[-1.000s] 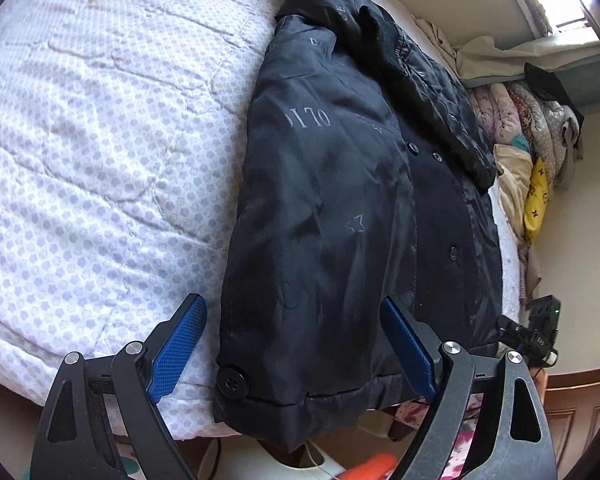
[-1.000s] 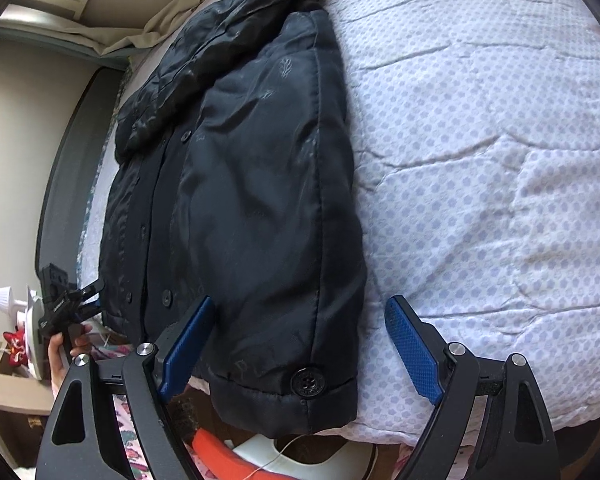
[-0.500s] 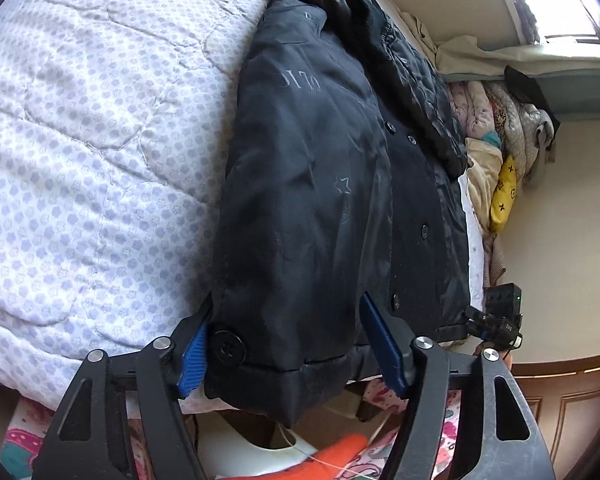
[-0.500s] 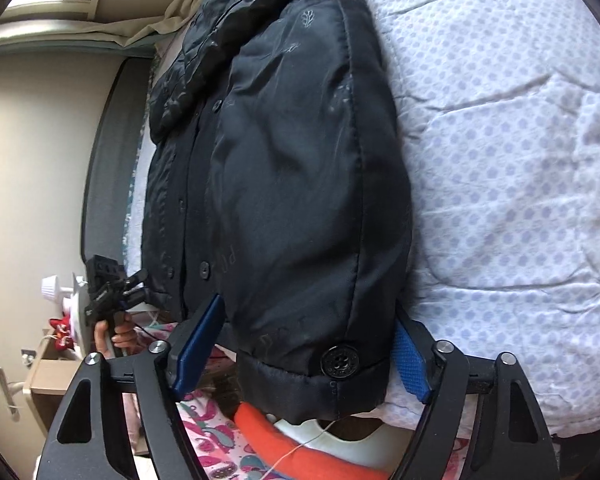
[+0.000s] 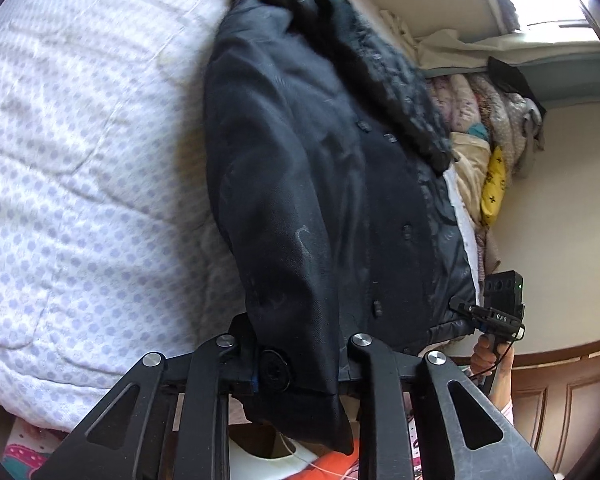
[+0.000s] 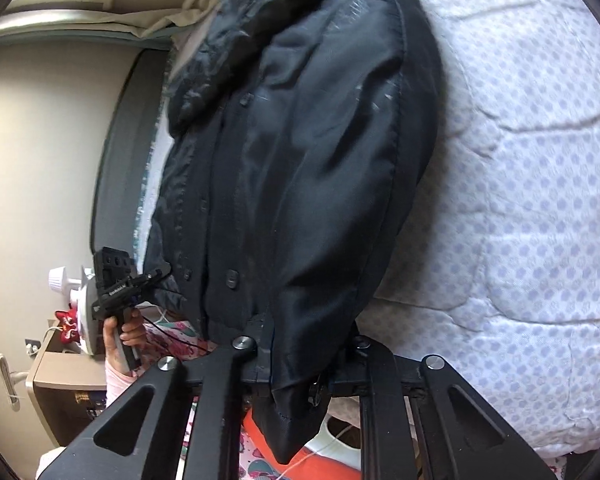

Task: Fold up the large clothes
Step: 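Lift the held hem with both tools and fold it toward the collar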

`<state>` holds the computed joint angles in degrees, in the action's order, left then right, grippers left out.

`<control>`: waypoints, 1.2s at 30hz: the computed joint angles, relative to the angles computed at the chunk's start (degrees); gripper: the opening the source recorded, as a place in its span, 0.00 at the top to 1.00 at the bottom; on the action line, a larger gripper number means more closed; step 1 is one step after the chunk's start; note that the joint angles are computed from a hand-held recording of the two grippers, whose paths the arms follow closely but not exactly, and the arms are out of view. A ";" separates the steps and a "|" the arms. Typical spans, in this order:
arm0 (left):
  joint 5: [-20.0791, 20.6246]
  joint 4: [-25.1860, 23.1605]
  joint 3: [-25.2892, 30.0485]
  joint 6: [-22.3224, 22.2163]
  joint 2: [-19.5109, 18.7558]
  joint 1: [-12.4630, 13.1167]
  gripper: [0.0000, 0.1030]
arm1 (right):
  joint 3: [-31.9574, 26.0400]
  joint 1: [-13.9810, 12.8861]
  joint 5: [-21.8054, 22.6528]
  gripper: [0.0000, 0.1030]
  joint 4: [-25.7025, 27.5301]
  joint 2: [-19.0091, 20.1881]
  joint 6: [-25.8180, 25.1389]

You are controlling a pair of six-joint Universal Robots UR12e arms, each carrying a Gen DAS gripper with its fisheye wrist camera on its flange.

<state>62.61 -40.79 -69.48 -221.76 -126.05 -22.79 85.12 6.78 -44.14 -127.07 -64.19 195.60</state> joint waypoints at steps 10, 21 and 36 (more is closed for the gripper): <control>3.75 9.71 -3.21 1.11 2.57 -1.29 0.80 | 3.28 -1.00 1.44 0.90 -8.42 -2.51 0.57; 1.69 12.41 -8.95 0.67 7.83 -2.31 0.80 | 10.17 -2.42 4.33 0.90 -13.89 -8.39 3.32; 2.89 14.36 0.39 -4.79 3.77 0.03 0.79 | 5.94 -2.16 3.80 0.90 -23.61 -6.08 11.34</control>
<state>65.50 -26.43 -69.09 -226.55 -122.28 -22.76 91.06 4.62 -40.34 -150.68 -70.27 206.95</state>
